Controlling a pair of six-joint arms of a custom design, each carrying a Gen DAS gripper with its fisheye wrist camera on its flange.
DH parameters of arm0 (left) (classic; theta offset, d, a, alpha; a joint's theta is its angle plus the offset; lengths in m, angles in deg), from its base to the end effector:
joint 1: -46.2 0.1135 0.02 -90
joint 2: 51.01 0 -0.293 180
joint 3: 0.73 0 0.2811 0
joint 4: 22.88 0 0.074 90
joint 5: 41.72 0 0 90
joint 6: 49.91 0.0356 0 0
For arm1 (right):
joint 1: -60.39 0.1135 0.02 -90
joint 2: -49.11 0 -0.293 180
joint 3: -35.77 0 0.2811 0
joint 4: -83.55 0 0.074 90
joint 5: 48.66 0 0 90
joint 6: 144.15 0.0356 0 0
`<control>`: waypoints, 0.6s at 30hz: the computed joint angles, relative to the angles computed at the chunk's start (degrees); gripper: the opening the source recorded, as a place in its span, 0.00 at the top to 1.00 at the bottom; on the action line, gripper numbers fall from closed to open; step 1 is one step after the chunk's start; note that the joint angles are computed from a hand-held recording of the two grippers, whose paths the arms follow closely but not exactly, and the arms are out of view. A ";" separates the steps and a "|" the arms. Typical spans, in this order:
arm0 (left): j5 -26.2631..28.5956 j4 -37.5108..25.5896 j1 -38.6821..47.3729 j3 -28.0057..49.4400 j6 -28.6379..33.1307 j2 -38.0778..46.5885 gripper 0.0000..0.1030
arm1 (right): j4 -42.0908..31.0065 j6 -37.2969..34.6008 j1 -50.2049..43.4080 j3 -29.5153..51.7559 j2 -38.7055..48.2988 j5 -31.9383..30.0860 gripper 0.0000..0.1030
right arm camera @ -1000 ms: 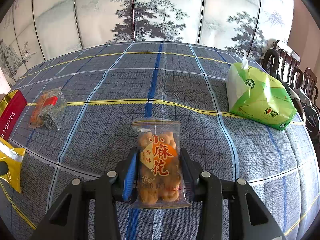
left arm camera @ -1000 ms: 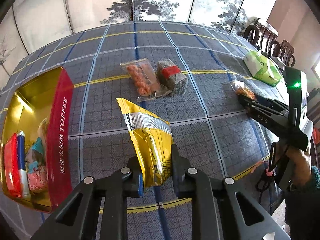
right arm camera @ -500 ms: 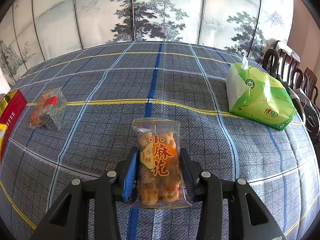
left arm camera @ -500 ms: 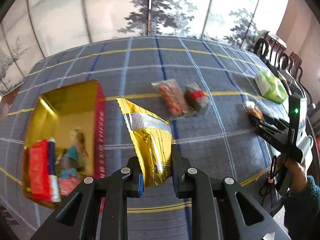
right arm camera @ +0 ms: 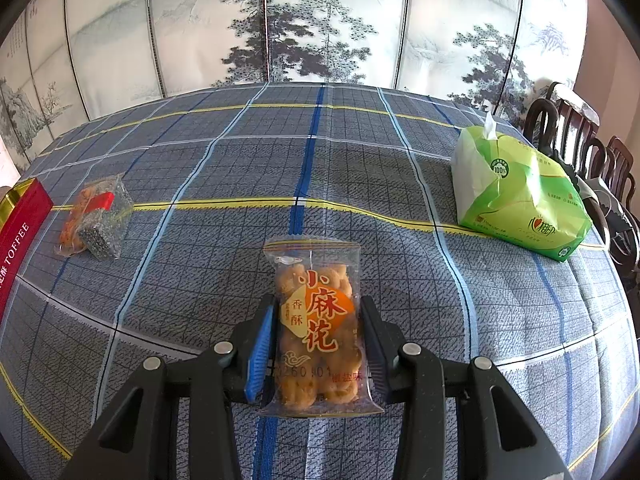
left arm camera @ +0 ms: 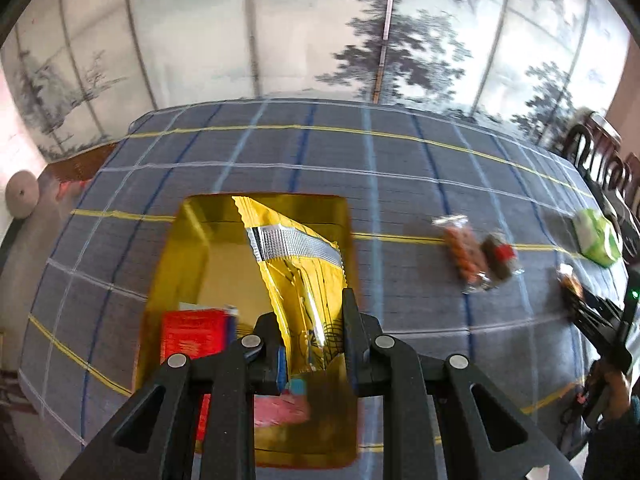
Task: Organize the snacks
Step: 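Carry the yellow bag into the gold tin and open the left tool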
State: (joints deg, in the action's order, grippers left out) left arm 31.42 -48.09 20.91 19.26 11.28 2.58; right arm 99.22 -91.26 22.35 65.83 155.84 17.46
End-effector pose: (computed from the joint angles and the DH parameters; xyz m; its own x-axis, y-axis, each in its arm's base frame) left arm 0.1275 -0.0488 0.1013 -0.8093 -0.1277 -0.5733 -0.1335 0.9905 -0.0322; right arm 0.1828 -0.1247 0.0274 -0.7960 -0.0777 -0.6002 -0.0895 0.9959 -0.0101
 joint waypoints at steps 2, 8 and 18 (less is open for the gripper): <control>2.76 2.53 5.45 -0.95 3.31 1.03 0.82 | 0.04 0.03 0.02 -0.01 0.01 0.02 0.59; 10.31 11.01 17.95 -3.55 11.66 5.72 0.82 | -0.07 -0.03 -0.09 0.04 -0.05 0.01 0.59; 14.65 24.66 27.10 -3.82 18.60 22.22 0.82 | -0.25 -0.20 -0.22 0.13 -0.11 -0.02 0.59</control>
